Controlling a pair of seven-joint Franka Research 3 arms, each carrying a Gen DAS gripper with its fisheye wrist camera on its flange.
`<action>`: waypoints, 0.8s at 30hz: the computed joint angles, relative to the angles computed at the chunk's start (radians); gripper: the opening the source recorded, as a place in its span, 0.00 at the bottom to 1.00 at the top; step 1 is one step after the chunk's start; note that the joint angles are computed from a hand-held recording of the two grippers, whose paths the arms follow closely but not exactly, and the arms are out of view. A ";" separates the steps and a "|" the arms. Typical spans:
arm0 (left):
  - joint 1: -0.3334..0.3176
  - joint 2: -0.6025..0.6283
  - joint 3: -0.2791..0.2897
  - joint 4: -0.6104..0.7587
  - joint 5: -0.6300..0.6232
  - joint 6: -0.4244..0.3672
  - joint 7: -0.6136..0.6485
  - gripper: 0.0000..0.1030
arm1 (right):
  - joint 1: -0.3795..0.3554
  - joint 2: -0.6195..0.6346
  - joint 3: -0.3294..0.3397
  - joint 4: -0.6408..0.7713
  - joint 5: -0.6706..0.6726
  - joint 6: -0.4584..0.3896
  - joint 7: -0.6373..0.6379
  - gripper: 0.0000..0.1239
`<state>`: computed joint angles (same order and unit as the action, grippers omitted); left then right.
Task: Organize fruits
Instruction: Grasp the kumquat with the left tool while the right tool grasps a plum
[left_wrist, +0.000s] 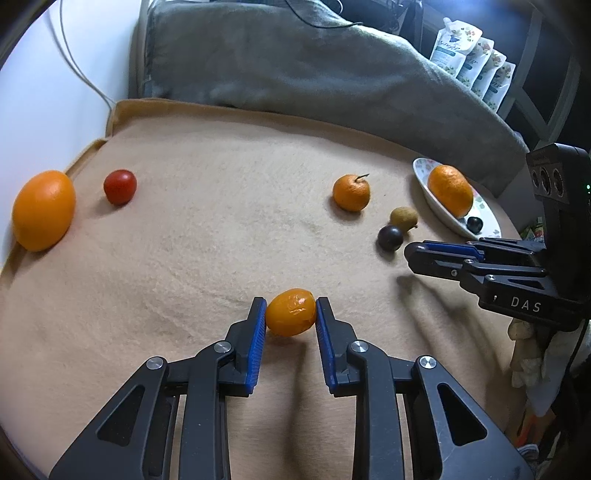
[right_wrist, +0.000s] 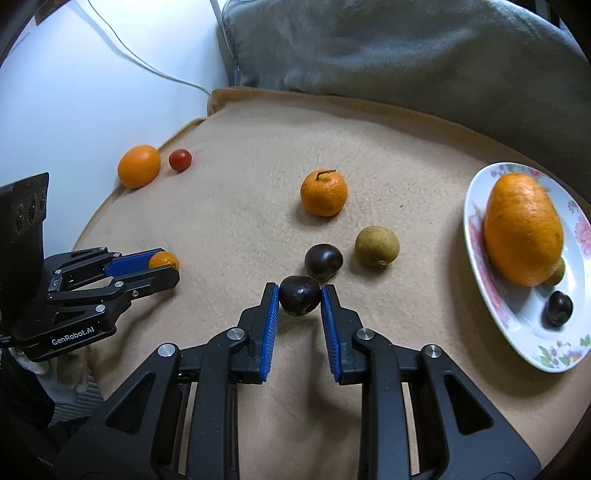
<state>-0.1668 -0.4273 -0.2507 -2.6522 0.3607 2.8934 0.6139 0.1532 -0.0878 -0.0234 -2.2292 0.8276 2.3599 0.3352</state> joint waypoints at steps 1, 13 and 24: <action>-0.001 0.000 -0.001 0.004 0.001 0.000 0.001 0.24 | -0.003 -0.005 -0.005 0.000 0.008 -0.006 -0.005 0.20; -0.013 0.028 -0.026 0.069 0.032 0.020 0.012 0.24 | -0.044 -0.062 -0.050 -0.006 0.075 -0.045 -0.040 0.20; -0.015 0.110 -0.061 0.178 0.095 0.038 0.007 0.24 | -0.089 -0.069 -0.084 0.021 0.111 -0.065 -0.058 0.20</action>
